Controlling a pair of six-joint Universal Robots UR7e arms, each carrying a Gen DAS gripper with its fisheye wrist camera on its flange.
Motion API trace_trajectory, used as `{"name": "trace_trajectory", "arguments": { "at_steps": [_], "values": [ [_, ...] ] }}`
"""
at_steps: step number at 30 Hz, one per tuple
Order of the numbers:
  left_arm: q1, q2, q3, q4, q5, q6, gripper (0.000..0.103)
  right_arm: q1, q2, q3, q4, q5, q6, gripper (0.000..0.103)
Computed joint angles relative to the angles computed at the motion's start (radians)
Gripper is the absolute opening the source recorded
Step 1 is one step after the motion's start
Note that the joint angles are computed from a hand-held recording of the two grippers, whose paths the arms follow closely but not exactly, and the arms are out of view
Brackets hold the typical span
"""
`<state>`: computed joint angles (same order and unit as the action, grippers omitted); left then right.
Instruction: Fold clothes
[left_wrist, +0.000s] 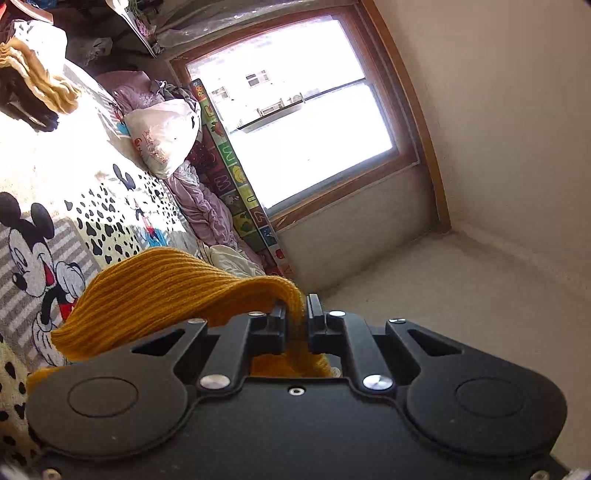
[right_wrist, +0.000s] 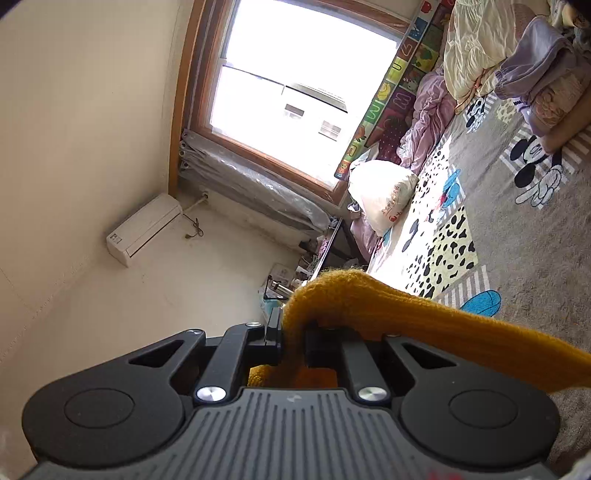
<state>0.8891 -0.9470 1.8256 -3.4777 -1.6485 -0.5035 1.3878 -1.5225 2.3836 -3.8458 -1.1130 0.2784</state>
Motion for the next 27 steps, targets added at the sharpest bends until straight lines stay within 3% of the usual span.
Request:
{"name": "trace_trajectory", "arguments": {
  "at_steps": [5, 10, 12, 14, 15, 18, 21, 23, 27],
  "values": [
    [0.017, 0.046, -0.071, 0.079, 0.040, 0.005, 0.008, -0.004, -0.022, -0.039, 0.069, 0.014, 0.018, 0.013],
    [0.051, 0.186, -0.269, 0.233, 0.104, -0.012, 0.007, -0.015, 0.042, -0.142, 0.154, -0.050, 0.012, 0.013],
    [0.067, 0.281, -0.410, 0.285, 0.069, -0.001, 0.006, -0.012, 0.123, -0.218, 0.112, -0.109, -0.009, 0.012],
    [0.074, 0.333, -0.489, 0.204, -0.019, 0.045, 0.006, -0.012, 0.203, -0.300, 0.071, -0.158, -0.036, 0.013],
    [0.075, 0.352, -0.516, 0.148, -0.063, 0.075, 0.006, -0.011, 0.236, -0.333, 0.015, -0.133, -0.058, 0.013],
    [0.084, 0.355, -0.525, 0.047, -0.128, 0.155, 0.006, -0.018, 0.308, -0.427, -0.139, 0.018, -0.142, 0.012],
    [0.110, 0.351, -0.491, 0.063, -0.110, 0.193, 0.006, -0.030, 0.297, -0.447, -0.133, 0.084, -0.217, 0.012],
    [0.132, 0.360, -0.457, 0.093, -0.064, 0.178, 0.006, -0.054, 0.291, -0.447, -0.086, 0.091, -0.233, 0.012],
    [0.177, 0.376, -0.342, 0.145, 0.069, 0.167, 0.006, -0.118, 0.318, -0.396, 0.013, -0.038, -0.228, 0.013]
  ]
}}
